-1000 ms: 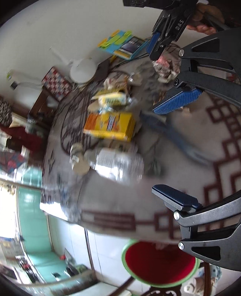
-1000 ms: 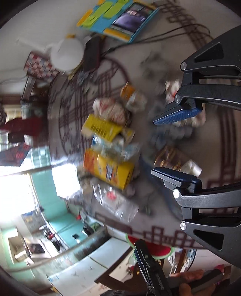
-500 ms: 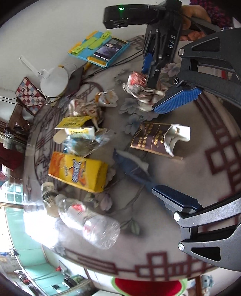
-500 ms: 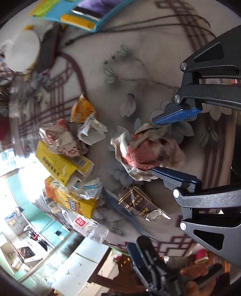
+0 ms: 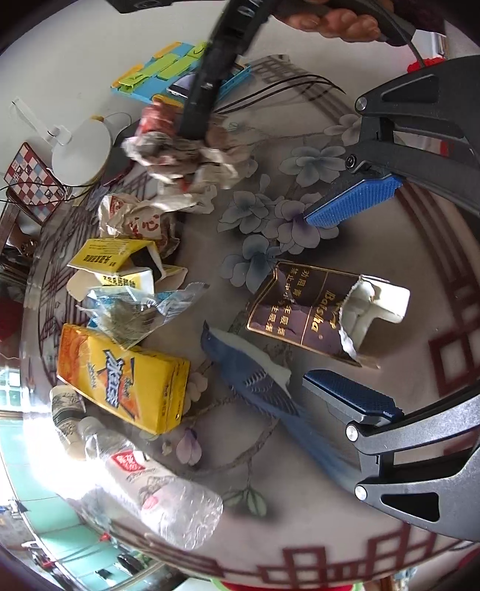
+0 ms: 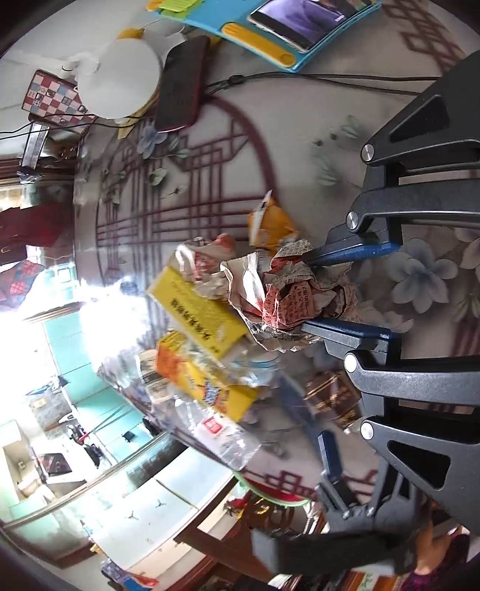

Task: Collect trash
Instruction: 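Grasp the brown cigarette pack with the left tool, then carry the cigarette pack and crumpled paper to the red bucket with both tools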

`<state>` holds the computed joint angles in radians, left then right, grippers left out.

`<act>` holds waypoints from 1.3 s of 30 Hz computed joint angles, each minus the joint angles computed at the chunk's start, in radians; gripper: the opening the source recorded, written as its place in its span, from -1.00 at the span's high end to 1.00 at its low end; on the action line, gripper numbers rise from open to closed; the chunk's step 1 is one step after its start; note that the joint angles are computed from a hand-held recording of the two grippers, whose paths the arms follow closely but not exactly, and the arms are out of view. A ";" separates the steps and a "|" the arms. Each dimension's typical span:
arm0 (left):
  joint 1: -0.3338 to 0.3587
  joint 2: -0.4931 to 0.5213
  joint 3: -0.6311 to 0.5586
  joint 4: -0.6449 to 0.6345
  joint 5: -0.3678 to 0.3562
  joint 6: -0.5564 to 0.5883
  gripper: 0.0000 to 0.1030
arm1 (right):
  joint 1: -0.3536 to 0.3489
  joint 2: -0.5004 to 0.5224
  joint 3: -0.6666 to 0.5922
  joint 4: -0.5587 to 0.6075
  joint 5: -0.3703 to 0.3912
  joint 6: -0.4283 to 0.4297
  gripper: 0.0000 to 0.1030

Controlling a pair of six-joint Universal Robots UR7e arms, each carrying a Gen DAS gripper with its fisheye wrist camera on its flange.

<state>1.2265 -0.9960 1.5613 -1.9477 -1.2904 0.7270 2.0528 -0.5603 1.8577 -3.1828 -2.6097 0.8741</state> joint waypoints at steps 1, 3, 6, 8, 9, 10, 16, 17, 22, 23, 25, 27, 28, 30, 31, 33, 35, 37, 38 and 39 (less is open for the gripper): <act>0.000 0.004 0.002 -0.002 0.003 0.002 -0.54 | -0.002 0.002 -0.008 -0.013 0.003 -0.018 0.49; -0.002 0.013 0.007 -0.003 0.020 -0.001 -0.43 | -0.005 0.007 -0.025 -0.026 0.008 -0.051 0.49; -0.006 0.015 0.013 -0.007 0.039 0.002 0.01 | -0.006 0.017 -0.050 -0.036 0.012 -0.097 0.49; -0.006 0.014 0.000 0.015 0.030 0.003 0.09 | -0.005 0.023 -0.074 -0.041 0.011 -0.133 0.49; -0.005 0.007 -0.001 0.001 0.017 0.006 0.10 | -0.006 0.027 -0.078 -0.052 0.013 -0.147 0.49; -0.004 0.001 -0.002 -0.012 0.008 0.012 0.12 | -0.007 0.030 -0.088 -0.060 0.017 -0.165 0.49; -0.004 -0.009 -0.048 -0.070 -0.028 0.018 0.13 | -0.018 0.037 -0.116 -0.093 0.035 -0.230 0.49; -0.004 -0.007 -0.063 -0.071 -0.030 0.011 0.13 | -0.020 0.038 -0.120 -0.095 0.037 -0.238 0.49; 0.006 0.014 -0.120 -0.066 -0.030 -0.036 0.11 | -0.029 0.045 -0.148 -0.090 0.049 -0.267 0.49; 0.008 0.014 -0.123 -0.070 -0.031 -0.045 0.10 | -0.031 0.046 -0.153 -0.087 0.052 -0.269 0.48; 0.012 0.017 -0.131 -0.072 -0.030 -0.059 0.10 | -0.035 0.049 -0.162 -0.078 0.060 -0.267 0.48; 0.017 0.022 -0.145 -0.070 -0.026 -0.065 0.10 | -0.040 0.051 -0.169 -0.074 0.068 -0.266 0.48; 0.018 0.026 -0.155 -0.064 -0.026 -0.067 0.09 | -0.041 0.054 -0.176 -0.075 0.073 -0.268 0.48; 0.022 0.032 -0.171 -0.058 -0.024 -0.070 0.09 | -0.043 0.059 -0.188 -0.075 0.077 -0.271 0.48; 0.025 0.035 -0.180 -0.055 -0.026 -0.071 0.09 | -0.042 0.063 -0.200 -0.071 0.076 -0.274 0.48; 0.029 0.042 -0.204 -0.046 -0.031 -0.069 0.09 | -0.042 0.071 -0.219 -0.070 0.074 -0.284 0.48; 0.034 0.049 -0.222 -0.050 -0.036 -0.065 0.09 | -0.040 0.080 -0.243 -0.067 0.073 -0.294 0.48; 0.037 0.055 -0.238 -0.060 -0.034 -0.064 0.09 | -0.036 0.093 -0.278 -0.052 0.070 -0.305 0.48; 0.040 0.060 -0.252 -0.067 -0.033 -0.066 0.09 | -0.033 0.100 -0.295 -0.042 0.067 -0.310 0.48; 0.043 0.067 -0.267 -0.063 -0.036 -0.070 0.09 | -0.031 0.105 -0.308 -0.034 0.064 -0.313 0.47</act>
